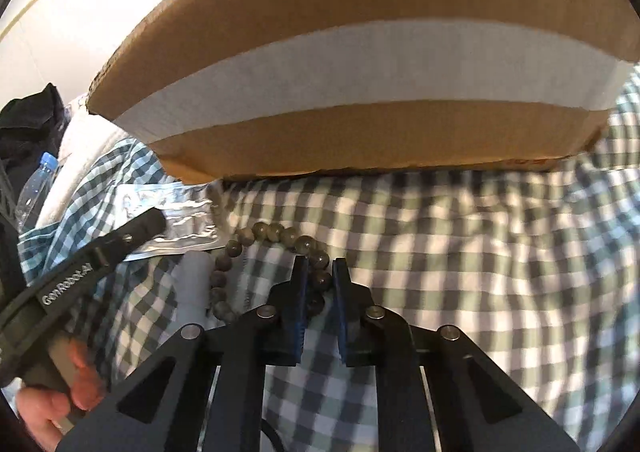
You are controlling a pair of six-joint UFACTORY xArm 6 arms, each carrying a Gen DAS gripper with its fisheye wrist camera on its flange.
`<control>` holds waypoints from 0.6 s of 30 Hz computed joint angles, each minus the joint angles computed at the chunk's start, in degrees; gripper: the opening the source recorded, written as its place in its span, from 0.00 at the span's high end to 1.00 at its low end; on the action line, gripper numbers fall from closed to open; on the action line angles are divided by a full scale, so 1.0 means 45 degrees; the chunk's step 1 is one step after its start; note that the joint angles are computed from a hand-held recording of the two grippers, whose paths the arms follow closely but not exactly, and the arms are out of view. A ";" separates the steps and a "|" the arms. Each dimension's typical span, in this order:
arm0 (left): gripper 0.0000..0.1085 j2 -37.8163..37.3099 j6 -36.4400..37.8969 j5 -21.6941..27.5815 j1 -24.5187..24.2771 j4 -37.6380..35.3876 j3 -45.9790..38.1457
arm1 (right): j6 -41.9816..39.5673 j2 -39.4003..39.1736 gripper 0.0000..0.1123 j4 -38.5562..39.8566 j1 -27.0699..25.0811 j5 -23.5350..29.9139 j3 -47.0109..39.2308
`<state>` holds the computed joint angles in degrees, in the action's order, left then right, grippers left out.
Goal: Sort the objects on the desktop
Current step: 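Grasp the foil blister pack with the left gripper while the right grasps the bead bracelet, then lift the blister pack and bead bracelet toward the cardboard box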
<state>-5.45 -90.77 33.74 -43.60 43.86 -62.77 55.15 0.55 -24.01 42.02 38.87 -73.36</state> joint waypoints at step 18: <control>0.90 0.0373 0.0803 0.0512 -0.0568 0.0949 -0.0724 | 0.0564 -0.1063 0.90 -0.0894 0.0056 0.1336 0.0356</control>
<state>-3.77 -87.16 36.04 -46.16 48.13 -66.02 57.69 -4.23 -28.03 42.27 44.88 -71.75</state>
